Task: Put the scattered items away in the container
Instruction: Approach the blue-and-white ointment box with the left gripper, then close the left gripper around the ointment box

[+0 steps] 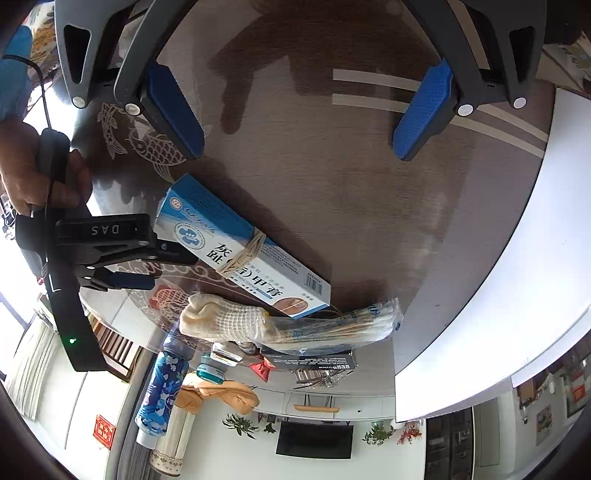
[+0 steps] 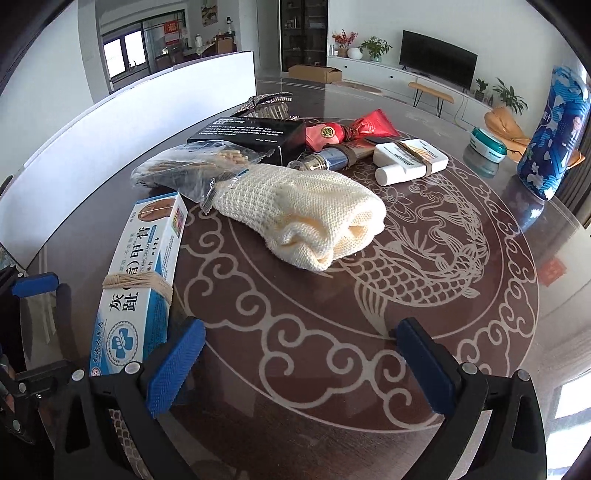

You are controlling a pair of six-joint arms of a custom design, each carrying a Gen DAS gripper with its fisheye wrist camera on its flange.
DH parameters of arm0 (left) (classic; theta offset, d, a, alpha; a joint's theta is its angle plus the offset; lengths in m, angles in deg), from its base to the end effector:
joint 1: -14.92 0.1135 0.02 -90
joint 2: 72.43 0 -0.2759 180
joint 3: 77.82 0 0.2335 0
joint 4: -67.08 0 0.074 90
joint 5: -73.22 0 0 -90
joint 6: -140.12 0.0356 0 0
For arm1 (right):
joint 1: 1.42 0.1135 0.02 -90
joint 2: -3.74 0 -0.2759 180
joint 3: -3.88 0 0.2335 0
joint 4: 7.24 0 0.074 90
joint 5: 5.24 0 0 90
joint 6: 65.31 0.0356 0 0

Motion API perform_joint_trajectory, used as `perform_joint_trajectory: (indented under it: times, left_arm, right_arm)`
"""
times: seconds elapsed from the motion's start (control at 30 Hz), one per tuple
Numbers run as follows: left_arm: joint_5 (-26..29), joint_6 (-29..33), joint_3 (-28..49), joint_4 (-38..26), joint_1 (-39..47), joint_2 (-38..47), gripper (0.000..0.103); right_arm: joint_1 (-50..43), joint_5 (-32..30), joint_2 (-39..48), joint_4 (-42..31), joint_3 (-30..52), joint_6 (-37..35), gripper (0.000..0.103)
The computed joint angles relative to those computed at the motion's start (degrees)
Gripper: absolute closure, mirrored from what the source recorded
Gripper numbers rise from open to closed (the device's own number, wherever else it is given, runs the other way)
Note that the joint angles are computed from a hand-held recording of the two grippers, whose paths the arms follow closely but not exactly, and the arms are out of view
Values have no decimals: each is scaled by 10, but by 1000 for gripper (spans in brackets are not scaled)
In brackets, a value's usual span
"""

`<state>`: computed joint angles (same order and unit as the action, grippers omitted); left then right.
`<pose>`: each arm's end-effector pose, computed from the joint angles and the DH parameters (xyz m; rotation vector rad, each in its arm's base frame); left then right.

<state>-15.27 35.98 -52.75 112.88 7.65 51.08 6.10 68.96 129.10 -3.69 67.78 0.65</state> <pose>0.2028 -0.0268 0.0255 -0.1386 2.4952 -0.1893 0.3445 0.0552 0.0417 -0.7882 2.4164 0.2438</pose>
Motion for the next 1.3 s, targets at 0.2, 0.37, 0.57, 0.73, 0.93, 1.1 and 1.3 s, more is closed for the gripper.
perform_joint_trajectory:
  times: [0.2, 0.37, 0.57, 0.73, 0.93, 1.1, 1.3]
  left_arm:
    - [25, -28, -11, 8, 12, -16, 0]
    - [31, -45, -1, -30, 51, -30, 0]
    - [65, -58, 14, -99, 69, -74, 0]
    - [70, -67, 42, -164, 46, -130, 0]
    - [38, -82, 127, -257, -1, -134, 0]
    - [-12, -96, 171, -282, -25, -85, 0]
    - [-35, -96, 190, -281, -39, -45, 0]
  right_arm:
    - [-4, 5, -3, 0, -1, 5, 0]
    - [18, -23, -11, -9, -14, -43, 0]
    - [21, -48, -17, -17, -28, -86, 0]
    - [-24, -48, -22, -13, -38, -90, 0]
    - [-45, -31, -21, -3, -36, -58, 0]
    - [-45, -32, -21, -4, -36, -58, 0]
    - [-46, -32, -21, -4, -36, -59, 0]
